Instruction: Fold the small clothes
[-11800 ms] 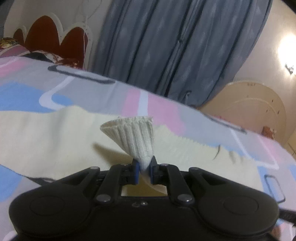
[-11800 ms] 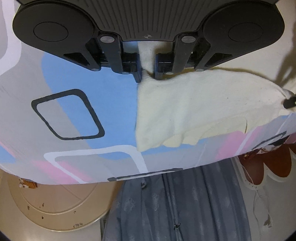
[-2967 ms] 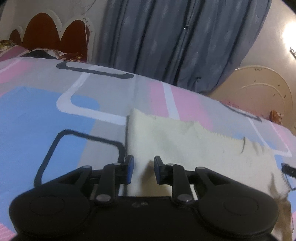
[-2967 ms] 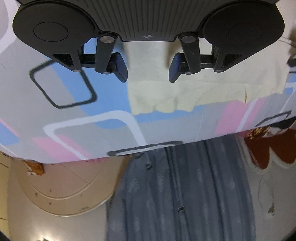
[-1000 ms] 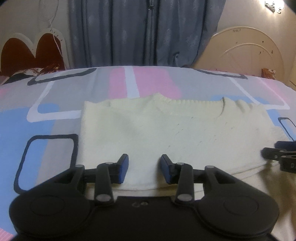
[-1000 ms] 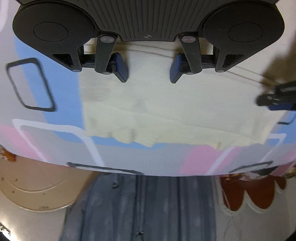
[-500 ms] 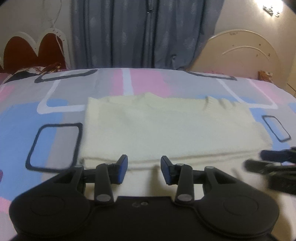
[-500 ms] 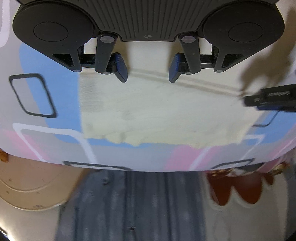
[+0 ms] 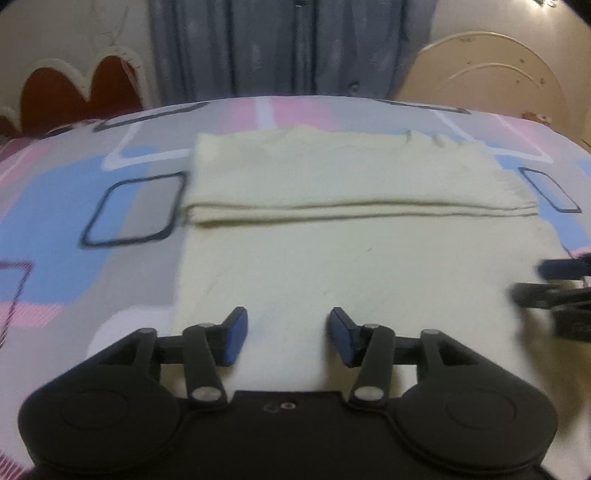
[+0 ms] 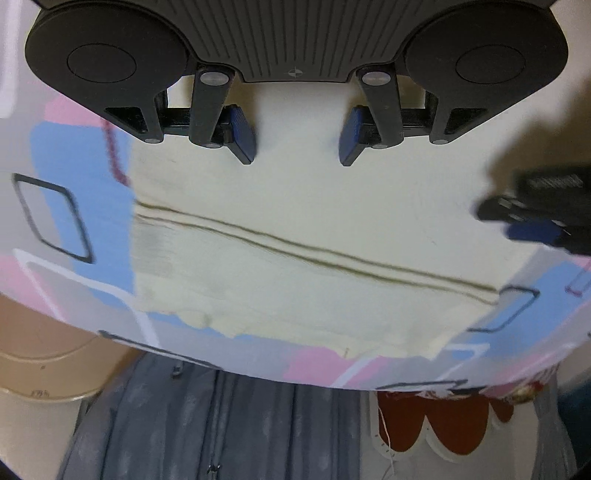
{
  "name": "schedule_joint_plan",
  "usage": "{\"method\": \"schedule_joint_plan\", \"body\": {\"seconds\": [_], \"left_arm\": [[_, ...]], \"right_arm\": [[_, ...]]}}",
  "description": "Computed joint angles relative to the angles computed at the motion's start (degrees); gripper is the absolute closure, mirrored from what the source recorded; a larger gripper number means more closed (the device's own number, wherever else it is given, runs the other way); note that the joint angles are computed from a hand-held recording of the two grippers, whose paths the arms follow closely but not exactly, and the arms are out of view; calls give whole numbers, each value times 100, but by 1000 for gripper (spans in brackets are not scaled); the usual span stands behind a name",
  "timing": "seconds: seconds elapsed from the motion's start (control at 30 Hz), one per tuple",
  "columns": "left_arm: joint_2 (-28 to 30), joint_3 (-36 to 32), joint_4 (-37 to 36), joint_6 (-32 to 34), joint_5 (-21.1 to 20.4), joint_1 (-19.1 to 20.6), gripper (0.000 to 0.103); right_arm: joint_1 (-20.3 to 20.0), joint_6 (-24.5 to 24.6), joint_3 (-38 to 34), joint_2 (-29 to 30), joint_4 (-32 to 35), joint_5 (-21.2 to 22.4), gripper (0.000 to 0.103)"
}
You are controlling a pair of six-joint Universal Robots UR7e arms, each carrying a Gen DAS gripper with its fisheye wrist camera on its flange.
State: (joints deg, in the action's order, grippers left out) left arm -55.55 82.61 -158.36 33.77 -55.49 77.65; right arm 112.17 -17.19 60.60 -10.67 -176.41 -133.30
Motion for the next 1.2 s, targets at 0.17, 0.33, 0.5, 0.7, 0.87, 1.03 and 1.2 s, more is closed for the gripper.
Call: {"method": "schedule_joint_plan", "body": {"seconds": [0.17,0.33,0.5,0.7,0.87,1.03,1.2], "left_arm": [[-334,366,-237,71,271,40,47],[-611,645,-168,-363,586,-73,50],[-1026,1297,-256,-279,310,-289,49],[-1367,2012,-240,22,149,-390,49],[-1623,2319,-386,328,-32,-242,38],[-1964,2365,-193,360,-222,7,33],[-2244,2471,-52,324,-354,107,33]], "right_arm": [[-51,-48,1013,-453,-761,-119,54],[16,251,1267,-631,-673,-57,54],[188,469,1338,-673,-477,598,54],[433,502,1387,-534,-187,1038,54],[587,276,1740,-460,-575,626,54],[598,887,2327,-700,-978,110,54],[751,1318,2489,-766,-863,-422,53]]}}
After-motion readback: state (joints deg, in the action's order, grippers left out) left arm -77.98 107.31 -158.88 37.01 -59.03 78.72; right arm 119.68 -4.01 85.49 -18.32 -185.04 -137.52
